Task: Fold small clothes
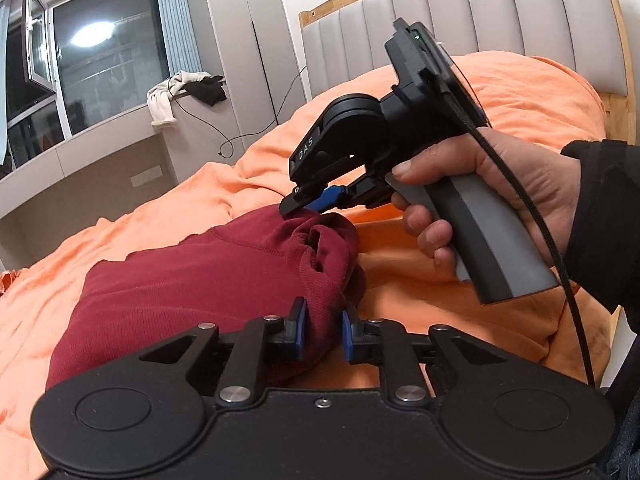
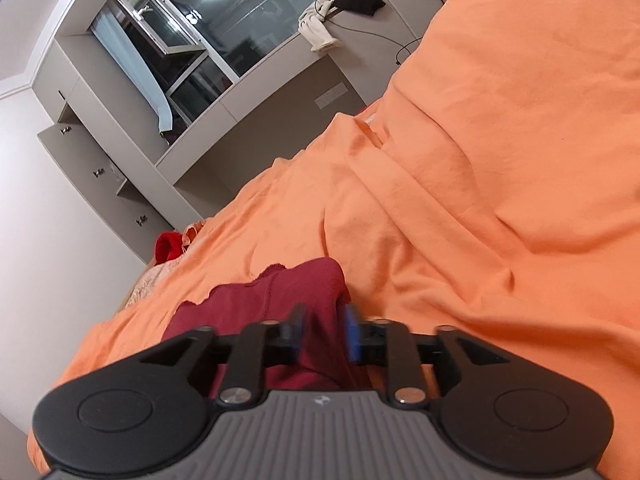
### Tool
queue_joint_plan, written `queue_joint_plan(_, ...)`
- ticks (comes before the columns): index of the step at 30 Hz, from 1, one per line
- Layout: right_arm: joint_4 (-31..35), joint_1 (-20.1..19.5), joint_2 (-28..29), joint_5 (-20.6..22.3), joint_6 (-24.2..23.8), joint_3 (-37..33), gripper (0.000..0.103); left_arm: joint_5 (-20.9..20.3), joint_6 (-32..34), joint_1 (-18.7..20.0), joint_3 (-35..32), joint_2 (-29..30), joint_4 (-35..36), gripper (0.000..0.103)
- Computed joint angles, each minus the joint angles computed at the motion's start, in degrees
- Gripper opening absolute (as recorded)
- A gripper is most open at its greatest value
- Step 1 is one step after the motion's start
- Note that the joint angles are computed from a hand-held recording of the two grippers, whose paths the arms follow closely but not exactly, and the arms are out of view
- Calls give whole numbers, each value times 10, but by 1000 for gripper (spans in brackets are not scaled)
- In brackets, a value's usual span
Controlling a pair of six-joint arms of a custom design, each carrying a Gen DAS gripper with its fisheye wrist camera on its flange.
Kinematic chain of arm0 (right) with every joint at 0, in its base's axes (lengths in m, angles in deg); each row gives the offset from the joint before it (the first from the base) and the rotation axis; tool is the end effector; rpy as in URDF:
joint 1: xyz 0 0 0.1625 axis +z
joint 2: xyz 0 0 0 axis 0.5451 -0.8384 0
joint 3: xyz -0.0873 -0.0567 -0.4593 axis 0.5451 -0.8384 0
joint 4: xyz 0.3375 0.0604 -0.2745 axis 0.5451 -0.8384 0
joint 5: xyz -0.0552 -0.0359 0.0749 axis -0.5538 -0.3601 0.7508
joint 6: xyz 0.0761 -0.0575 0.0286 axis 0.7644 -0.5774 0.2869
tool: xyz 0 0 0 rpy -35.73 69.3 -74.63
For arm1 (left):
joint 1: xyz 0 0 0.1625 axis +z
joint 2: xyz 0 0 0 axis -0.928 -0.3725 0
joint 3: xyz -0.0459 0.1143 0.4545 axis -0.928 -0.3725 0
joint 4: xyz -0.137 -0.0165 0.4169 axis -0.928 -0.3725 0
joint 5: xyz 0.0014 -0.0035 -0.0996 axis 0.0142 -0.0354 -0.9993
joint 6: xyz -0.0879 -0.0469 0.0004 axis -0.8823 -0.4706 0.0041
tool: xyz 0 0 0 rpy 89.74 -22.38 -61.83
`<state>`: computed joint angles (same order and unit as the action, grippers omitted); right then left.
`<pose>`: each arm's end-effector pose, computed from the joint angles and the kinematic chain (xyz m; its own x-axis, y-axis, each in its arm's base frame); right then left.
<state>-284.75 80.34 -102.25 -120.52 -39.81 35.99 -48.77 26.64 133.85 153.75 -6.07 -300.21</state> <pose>0.3888 -0.5847 -0.0506 -0.9323 -0.3546 0.0713 -0.3160 0.7026 -0.6376 0.0144 -0.4314 0.3023 -0.5024 0.2484 -0.8282 0.8333 0.3945 -0.3872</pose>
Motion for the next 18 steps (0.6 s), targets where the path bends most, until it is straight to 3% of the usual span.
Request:
queue_joint_plan(2,5,-1,-8,7,-8,9,46,-11,-11,5,-2,-9,17,21)
queue_joint_plan(5,18,-2,-18,8,-30,19,57,-34,-40,13,-7,-29,56,32)
queue_joint_plan(11,53,-1,-30,11,-66,33,82,-91,-83,27,-13,-74,146,69)
queue_joint_plan(15,68,-2,-34,10,-74,39,90,-103,-104,21,-9,-105,180,84)
queue_joint_plan(18,70,-3,-39,15,-71,45,96,-86,-120,10,-6,-131,184,96)
